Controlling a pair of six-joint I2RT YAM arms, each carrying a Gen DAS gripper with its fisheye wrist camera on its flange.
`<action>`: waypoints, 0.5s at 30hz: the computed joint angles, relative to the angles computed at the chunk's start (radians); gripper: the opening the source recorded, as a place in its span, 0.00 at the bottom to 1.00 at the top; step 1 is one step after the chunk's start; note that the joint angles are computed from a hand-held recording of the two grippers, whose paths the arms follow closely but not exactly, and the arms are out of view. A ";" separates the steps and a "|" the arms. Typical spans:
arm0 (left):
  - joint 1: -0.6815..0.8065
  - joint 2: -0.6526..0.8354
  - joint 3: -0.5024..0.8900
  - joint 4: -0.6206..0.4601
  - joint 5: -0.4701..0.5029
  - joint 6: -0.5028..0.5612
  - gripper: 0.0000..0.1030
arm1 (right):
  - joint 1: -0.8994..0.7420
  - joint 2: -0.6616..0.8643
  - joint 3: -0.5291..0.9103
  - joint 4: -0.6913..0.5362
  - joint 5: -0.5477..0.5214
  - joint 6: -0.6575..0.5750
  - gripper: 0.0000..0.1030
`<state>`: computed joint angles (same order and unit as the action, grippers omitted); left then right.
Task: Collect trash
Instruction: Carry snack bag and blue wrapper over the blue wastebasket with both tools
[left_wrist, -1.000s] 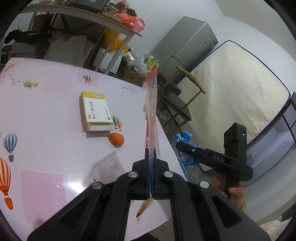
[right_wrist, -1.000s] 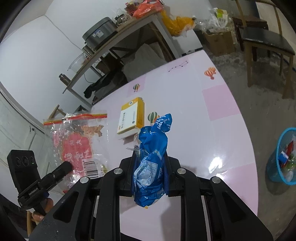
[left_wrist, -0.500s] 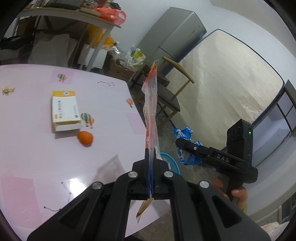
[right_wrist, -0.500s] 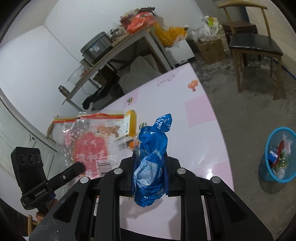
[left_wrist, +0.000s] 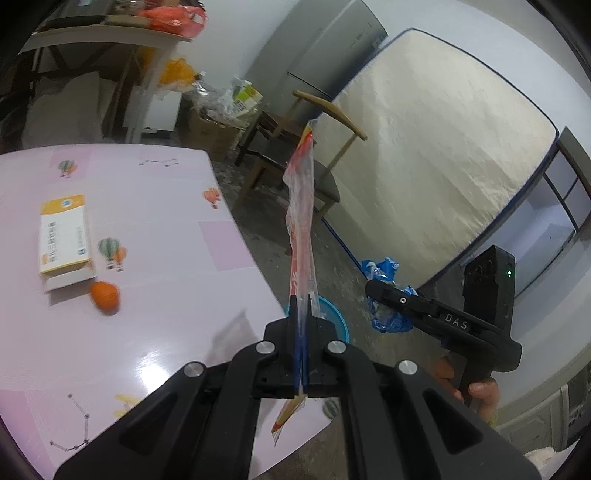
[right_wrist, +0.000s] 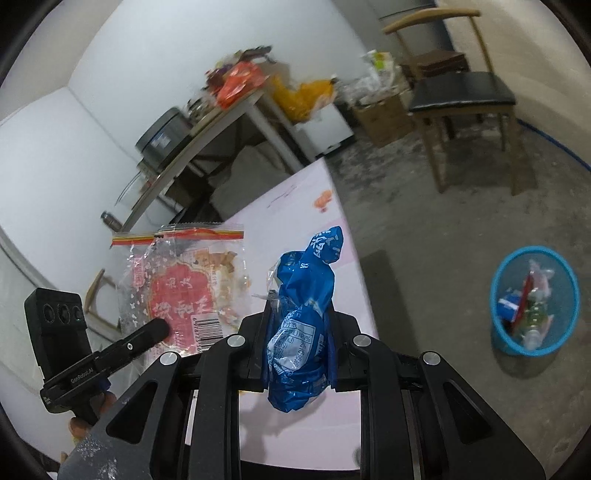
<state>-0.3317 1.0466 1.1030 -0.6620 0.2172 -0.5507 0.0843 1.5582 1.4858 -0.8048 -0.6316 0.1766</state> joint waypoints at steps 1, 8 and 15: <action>-0.011 0.025 0.012 0.007 0.001 0.001 0.00 | -0.029 -0.003 -0.009 0.003 -0.003 -0.003 0.20; -0.091 0.275 0.174 0.049 0.044 0.025 0.00 | -0.234 0.005 -0.018 -0.028 -0.014 -0.033 0.20; -0.180 0.655 0.493 -0.013 0.103 0.099 0.00 | -0.471 0.074 -0.060 -0.004 0.004 -0.049 0.20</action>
<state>-0.5116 1.7017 1.5960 -0.6749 0.3202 -0.4518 -0.3862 1.6322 1.4255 -0.8089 -0.6278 0.1279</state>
